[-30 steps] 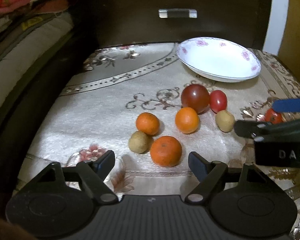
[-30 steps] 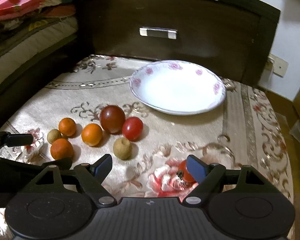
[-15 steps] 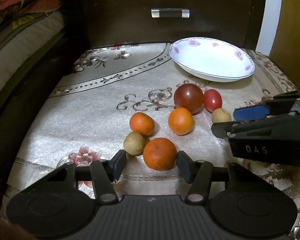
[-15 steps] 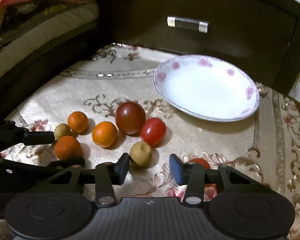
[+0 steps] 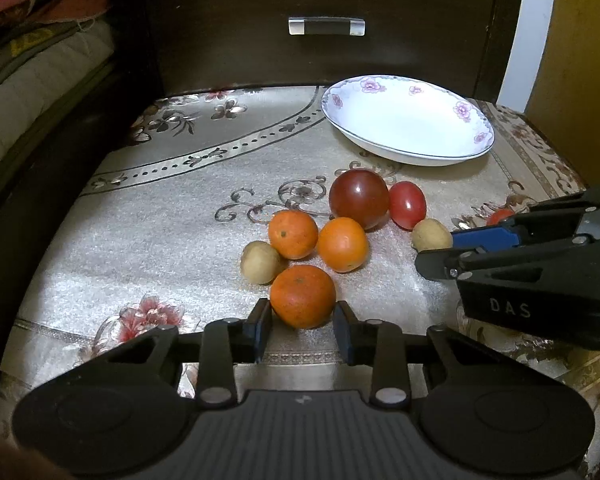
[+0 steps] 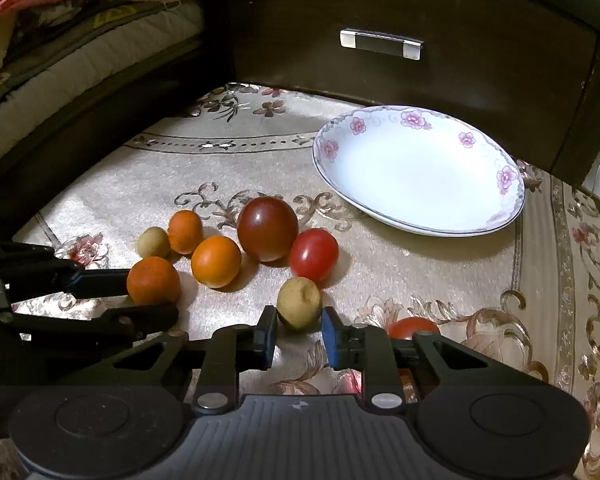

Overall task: Organize fruits
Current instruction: 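Grasp the small tan fruit with the right tool while the left tool grasps a mandarin orange, then carry both fruits over the white bowl and open both tools to drop them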

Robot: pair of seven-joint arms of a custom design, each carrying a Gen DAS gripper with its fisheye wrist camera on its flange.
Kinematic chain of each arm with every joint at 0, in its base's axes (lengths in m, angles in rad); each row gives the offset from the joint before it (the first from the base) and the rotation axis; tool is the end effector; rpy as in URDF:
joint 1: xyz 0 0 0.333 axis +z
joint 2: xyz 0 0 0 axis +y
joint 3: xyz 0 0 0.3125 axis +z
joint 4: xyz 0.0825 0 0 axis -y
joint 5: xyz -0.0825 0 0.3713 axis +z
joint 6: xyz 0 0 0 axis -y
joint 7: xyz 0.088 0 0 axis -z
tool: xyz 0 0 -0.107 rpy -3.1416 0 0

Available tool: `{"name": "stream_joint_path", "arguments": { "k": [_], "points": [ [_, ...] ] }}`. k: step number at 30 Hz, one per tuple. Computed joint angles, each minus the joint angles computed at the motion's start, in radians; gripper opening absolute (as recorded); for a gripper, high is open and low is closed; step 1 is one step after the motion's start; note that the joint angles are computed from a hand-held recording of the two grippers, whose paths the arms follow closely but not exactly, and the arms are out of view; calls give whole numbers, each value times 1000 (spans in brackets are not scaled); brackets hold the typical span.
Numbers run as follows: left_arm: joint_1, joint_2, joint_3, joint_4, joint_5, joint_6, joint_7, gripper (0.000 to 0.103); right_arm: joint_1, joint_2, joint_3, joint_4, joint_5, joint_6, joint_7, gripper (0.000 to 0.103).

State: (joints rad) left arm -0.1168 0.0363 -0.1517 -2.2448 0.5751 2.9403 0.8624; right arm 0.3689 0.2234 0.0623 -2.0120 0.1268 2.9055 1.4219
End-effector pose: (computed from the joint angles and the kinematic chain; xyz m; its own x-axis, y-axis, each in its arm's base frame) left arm 0.5282 -0.1813 0.4246 -0.0892 -0.9959 0.0131 -0.7642 0.0600 -0.6422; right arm 0.5746 0.2534 0.4260 0.4511 -0.8922 -0.0210 -0.7035 -0.3410 -0.6235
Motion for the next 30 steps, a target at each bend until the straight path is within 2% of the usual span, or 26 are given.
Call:
{"name": "stream_joint_path", "arguments": {
  "k": [7, 16, 30],
  "points": [
    [0, 12, 3, 12, 4, 9, 4, 40, -9, -3, 11, -5, 31, 4, -22, 20],
    [-7, 33, 15, 37, 72, 10, -45, 43, -6, 1, 10, -5, 43, 15, -26, 23],
    [-7, 26, -5, 36, -75, 15, 81, 40, -15, -11, 11, 1, 65, -24, -13, 20]
  ]
}}
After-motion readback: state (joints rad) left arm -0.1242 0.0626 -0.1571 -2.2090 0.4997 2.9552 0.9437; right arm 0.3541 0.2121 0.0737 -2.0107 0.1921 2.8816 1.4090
